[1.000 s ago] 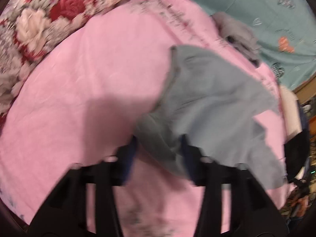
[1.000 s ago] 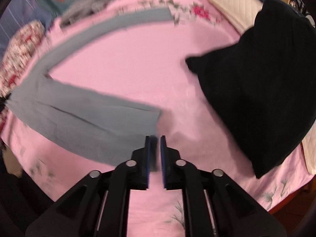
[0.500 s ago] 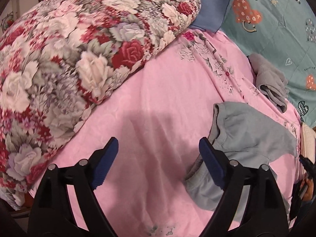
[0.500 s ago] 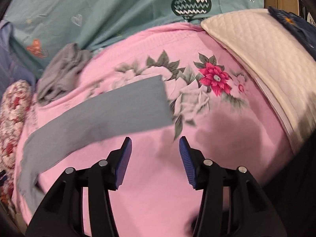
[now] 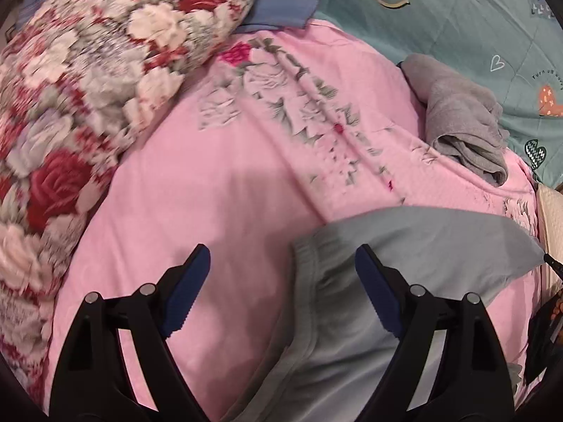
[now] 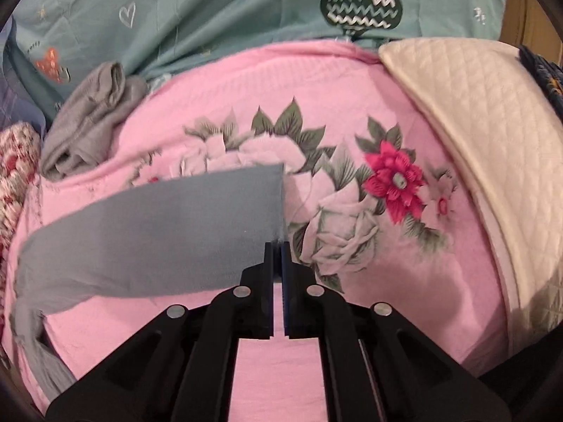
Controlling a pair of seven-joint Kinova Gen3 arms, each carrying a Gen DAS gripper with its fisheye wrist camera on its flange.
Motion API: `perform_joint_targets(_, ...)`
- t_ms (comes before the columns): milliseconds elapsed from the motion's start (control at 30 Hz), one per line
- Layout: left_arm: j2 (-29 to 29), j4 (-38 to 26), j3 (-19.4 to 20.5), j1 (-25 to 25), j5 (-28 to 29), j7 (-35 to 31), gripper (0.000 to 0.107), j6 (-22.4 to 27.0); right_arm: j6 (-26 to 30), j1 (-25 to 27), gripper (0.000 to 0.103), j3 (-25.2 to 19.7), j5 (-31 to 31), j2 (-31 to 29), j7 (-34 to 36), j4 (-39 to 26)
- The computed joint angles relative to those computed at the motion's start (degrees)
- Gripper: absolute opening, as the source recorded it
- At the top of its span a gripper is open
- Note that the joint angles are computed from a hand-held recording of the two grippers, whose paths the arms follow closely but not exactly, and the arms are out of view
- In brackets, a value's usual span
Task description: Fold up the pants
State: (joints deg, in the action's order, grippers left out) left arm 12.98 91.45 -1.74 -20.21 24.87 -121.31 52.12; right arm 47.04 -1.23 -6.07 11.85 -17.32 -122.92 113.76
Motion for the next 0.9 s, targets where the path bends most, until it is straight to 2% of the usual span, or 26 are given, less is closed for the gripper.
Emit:
perform_joint_targets(67,1.7,-1.6,0.3,0.2,0.3,0.5,0.087,0.6,3.6,2.2,0.003,-2.5,2.4,1.3,-1.6,-1.0)
perform_joint_targets(167,5.2,-4.4,-1.2,0.1,3.5,-1.0,0.088,4.1,10.5,5.7,0.004,-10.1,8.1,6.9,-5.9,-1.8)
perform_joint_targets(233,8.2,-7.2,2.5,-3.7,4.0,-0.9,0.090,8.8,12.1,5.0,0.007,-11.6,8.9,6.9,-8.6,-2.8)
perform_joint_targets(300,11.8,-9.8,6.7,-7.8,5.1,0.2,0.090,13.4,10.1,2.7,0.040,-10.3,8.1,4.7,-10.3,-2.7)
perform_joint_targets(333,13.2,-10.8,7.2,-8.8,6.2,0.6,0.090,15.7,8.8,1.7,0.043,-10.7,8.8,3.8,-10.7,-2.5)
perform_joint_targets(433,14.0,-10.8,4.2,-7.1,9.3,-2.5,0.090,17.1,8.8,-0.1,0.043,-13.5,9.4,3.9,-9.5,-4.4)
perform_joint_targets(633,15.3,-11.0,5.9,-8.2,12.6,-8.4,0.087,20.0,7.7,-6.6,0.044,-16.4,10.3,7.6,-6.7,-9.4)
perform_joint_targets(667,14.8,-10.2,5.9,-7.9,12.7,-9.8,0.081,19.1,6.9,-6.9,0.044,-17.1,9.8,8.5,-6.0,-10.3)
perform_joint_targets(733,14.5,-9.5,5.9,-7.1,12.6,-12.8,0.035,18.5,6.3,-7.9,0.044,-17.3,7.7,10.4,-3.2,-12.4)
perform_joint_targets(767,14.8,-9.5,6.8,-7.1,12.1,-13.1,0.019,18.5,5.9,-9.6,0.044,-16.6,7.3,11.7,-1.6,-13.5)
perform_joint_targets(900,10.4,-4.3,6.2,-6.6,15.0,-20.3,0.018,12.9,4.1,-12.5,0.044,-17.6,8.5,17.9,5.4,-17.8)
